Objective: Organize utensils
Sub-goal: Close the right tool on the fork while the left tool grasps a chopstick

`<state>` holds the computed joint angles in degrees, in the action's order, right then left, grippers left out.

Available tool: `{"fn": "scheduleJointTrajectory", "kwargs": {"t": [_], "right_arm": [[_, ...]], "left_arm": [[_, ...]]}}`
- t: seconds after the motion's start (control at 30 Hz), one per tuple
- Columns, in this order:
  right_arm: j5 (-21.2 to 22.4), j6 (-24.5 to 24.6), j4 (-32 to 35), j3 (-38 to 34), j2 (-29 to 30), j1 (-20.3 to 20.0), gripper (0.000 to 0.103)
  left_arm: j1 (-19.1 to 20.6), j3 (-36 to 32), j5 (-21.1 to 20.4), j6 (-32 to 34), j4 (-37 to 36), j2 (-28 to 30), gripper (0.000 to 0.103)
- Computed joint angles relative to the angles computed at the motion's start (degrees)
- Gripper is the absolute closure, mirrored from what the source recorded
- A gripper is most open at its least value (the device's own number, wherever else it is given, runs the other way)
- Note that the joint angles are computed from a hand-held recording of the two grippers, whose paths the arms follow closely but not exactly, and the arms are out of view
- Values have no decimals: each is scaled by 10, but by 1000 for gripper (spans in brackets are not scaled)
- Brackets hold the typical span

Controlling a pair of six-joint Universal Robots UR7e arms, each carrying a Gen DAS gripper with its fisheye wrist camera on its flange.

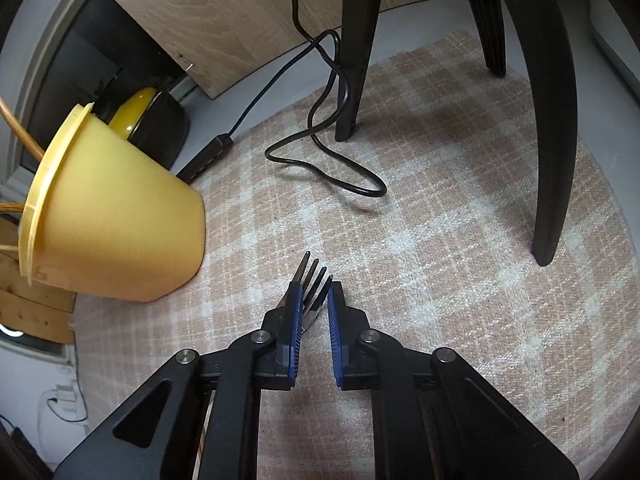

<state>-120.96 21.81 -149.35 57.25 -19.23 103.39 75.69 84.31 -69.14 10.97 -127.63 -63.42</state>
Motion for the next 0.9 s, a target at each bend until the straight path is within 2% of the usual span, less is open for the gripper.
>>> {"fn": "scheduleJointTrajectory", "kwargs": {"t": [0.43, 0.6, 0.63, 0.67, 0.7, 0.77, 0.9], "right_arm": [[-37, -44, 87, -106, 49, 17, 97], [-57, -51, 129, -159, 76, 24, 97], [-59, -52, 134, -162, 77, 25, 97], [-63, -54, 141, -170, 80, 26, 97], [-66, -57, 147, -179, 84, 27, 97], [-70, -64, 152, -191, 91, 30, 98], [-72, -78, 150, -195, 93, 32, 98]], "left_arm": [[-7, 9, 20, 23, 36, 10, 71], [-12, 1, -7, 15, 58, 32, 71], [-13, -3, -13, 10, 63, 40, 74], [-13, -10, -14, 6, 69, 49, 84], [-15, -15, -10, 2, 72, 57, 86], [-18, -21, -1, -3, 71, 74, 87], [-18, -35, -10, -21, 77, 93, 88]]}}
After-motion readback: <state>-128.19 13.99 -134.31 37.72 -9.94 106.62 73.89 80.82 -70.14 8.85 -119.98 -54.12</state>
